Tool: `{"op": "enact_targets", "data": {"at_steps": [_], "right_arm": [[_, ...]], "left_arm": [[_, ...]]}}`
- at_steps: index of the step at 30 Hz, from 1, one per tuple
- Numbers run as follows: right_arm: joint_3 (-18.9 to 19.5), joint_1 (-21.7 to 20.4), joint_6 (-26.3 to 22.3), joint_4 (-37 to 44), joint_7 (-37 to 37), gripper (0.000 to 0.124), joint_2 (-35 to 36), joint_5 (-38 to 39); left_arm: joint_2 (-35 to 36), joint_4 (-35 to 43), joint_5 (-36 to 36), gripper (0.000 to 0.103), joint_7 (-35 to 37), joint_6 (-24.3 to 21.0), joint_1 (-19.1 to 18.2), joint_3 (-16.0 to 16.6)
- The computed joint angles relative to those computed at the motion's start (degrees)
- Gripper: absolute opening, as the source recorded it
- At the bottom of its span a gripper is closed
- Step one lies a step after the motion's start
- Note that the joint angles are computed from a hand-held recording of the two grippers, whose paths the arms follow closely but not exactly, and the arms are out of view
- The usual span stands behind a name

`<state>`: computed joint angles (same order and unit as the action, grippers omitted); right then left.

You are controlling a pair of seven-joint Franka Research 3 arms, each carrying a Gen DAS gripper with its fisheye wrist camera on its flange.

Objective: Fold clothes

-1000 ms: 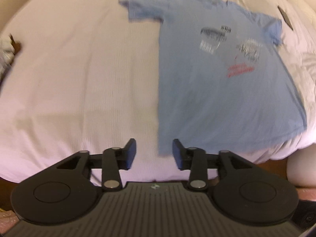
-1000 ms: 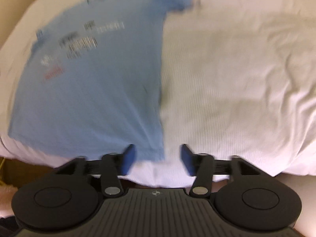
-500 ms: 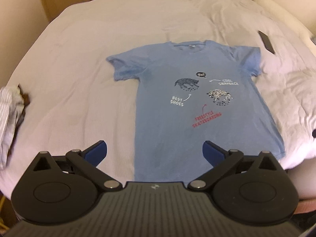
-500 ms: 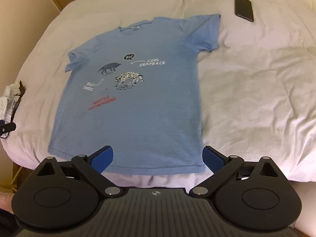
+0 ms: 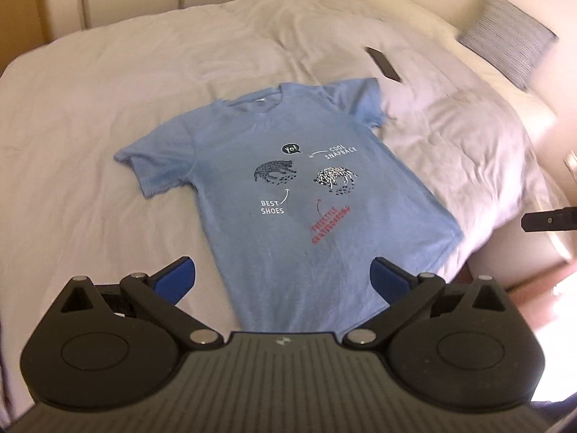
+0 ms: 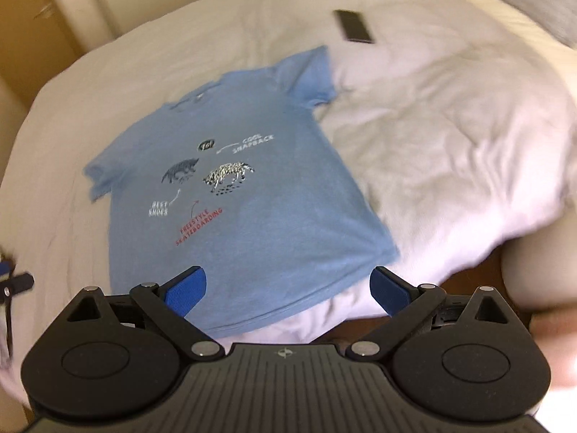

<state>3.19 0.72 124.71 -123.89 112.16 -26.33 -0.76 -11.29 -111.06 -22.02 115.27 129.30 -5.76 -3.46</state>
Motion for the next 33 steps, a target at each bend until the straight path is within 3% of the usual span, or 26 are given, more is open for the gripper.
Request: {"op": "enact_targets", "data": {"at_steps": [5,10,15,22,26,33], "right_arm": [[6.8,0.13,-4.65,0.15,15.57,0.1,-3.58,-3.13],[9.06,2.68,-9.92,2.61,21.2,0.1,-3.6,-5.93],[8.98,4.66,-12.43,4.58,24.22,0.1,-2.06,-7.39],[7.06,6.75,-10.53,6.38,22.81,0.1,2.14,-7.92],[7.01,7.71,-10.6,6.63,23.63,0.1,3.16,-7.46],[10.66,8.89,-14.0,8.5,32.7,0.1,3.36,-10.78]], "left_arm": [[0.21,1.69,-3.67,0.102,7.52,-3.56,0.7,2.22],[1.1,2.44,-3.9,0.102,8.86,-5.06,1.91,1.76],[1.37,3.0,-3.15,0.102,8.56,-4.65,2.56,1.09],[2.81,4.83,0.82,0.102,6.71,-4.42,3.49,0.66],[4.09,7.02,0.18,0.102,10.03,-6.7,3.94,1.01],[6.43,11.35,-4.93,0.102,25.26,-11.51,5.68,1.71]]}}
